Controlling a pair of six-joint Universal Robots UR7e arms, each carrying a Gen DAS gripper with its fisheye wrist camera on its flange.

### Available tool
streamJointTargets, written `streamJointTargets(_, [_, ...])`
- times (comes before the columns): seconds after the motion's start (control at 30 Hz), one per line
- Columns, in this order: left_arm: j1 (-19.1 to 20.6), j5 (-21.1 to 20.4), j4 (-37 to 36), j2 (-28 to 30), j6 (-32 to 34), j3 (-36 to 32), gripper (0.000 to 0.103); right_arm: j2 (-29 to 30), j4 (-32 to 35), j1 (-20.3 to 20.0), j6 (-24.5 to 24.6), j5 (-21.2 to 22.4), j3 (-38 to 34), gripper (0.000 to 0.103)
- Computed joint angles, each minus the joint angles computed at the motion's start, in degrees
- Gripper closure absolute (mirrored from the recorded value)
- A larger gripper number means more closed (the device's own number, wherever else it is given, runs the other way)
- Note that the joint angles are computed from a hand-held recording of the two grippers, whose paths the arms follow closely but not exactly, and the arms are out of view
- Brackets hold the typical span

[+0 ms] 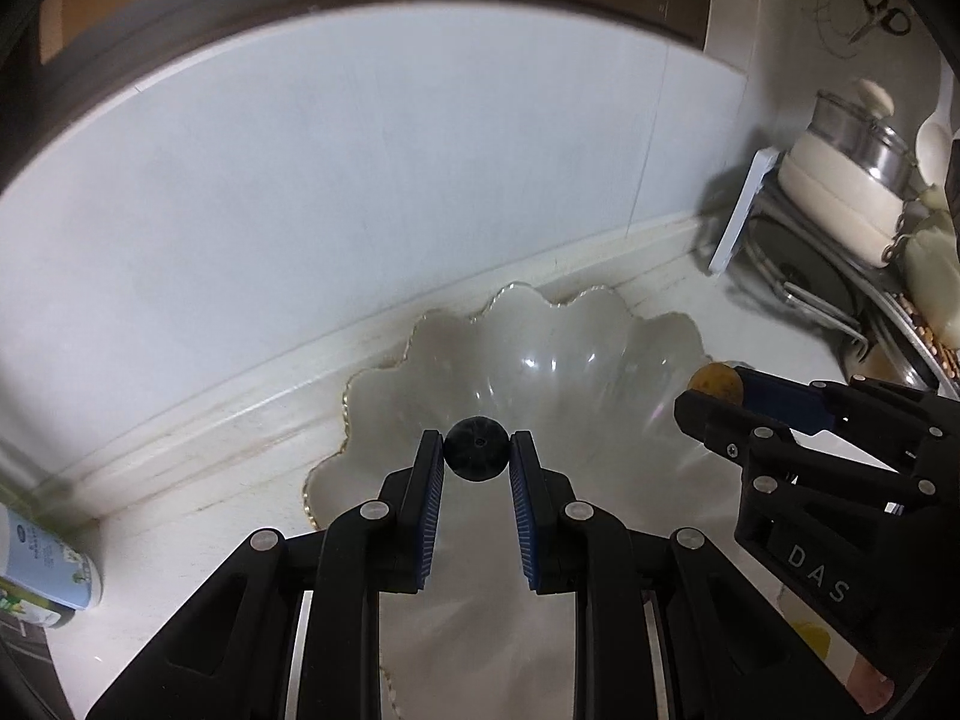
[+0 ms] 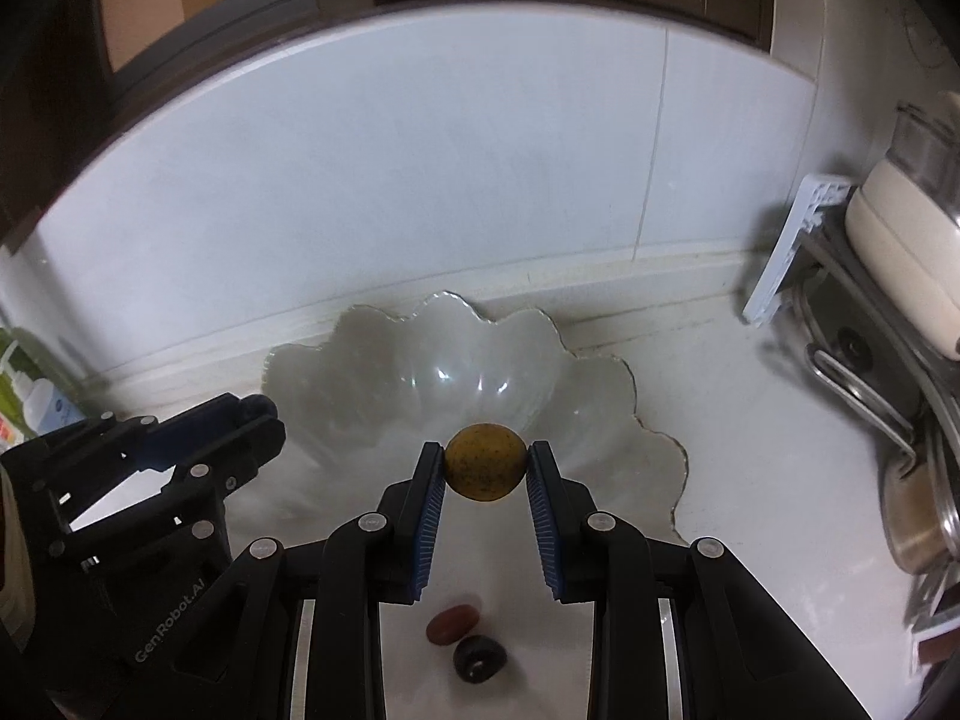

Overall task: Organize fruits
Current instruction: 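Open left gripper over the bowl while right gripper releases the yellow-brown fruit, then withdraw both tools from the bowl back toward the remaining fruits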

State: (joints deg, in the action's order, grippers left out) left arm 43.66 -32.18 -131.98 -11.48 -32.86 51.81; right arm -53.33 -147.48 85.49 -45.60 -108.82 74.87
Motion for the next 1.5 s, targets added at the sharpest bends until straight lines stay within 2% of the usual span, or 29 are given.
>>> streamJointTargets(0.23, [1.57, -3.22, 4.90, 1.30, -1.07, -3.61, 0.080, 3.23, 3.47, -0.21, 1.99, -3.19, -4.00, 0.073])
streamJointTargets(0.47, [2.09, -2.55, 9.82, 3.07, -2.26, -7.19, 0.079, 5.02, 3.62, -0.03, 1.57, -6.39, -5.83, 0.073])
streamJointTargets(0.57, [2.07, -2.20, 10.59, 3.29, -1.97, -7.47, 0.065, 5.30, 3.32, 0.16, 1.03, -7.46, -5.99, 0.070])
streamJointTargets(0.6, [2.01, -1.75, 10.57, 3.06, -2.42, -6.97, 0.061, 5.24, 3.23, 0.23, 0.83, -7.72, -5.90, 0.063])
streamJointTargets(0.7, [1.94, -1.19, 11.32, 2.52, -3.69, -6.19, 0.061, 5.14, 2.57, 0.41, -0.03, -8.68, -5.48, 0.057])
streamJointTargets(0.87, [1.38, -0.55, 12.14, 0.64, -6.34, -3.35, 0.061, 3.80, 2.87, 0.17, -0.24, -7.99, -3.99, 0.057])
streamJointTargets(1.0, [0.21, 1.01, 12.07, -0.77, -7.10, -0.81, 0.061, 1.98, -0.14, 0.14, -1.93, -7.09, -1.06, 0.048])
streamJointTargets(1.5, [-4.46, 2.33, 5.90, -4.71, -6.56, 7.08, 0.061, -7.37, -5.03, -0.51, -2.47, -2.00, 8.85, 0.048])
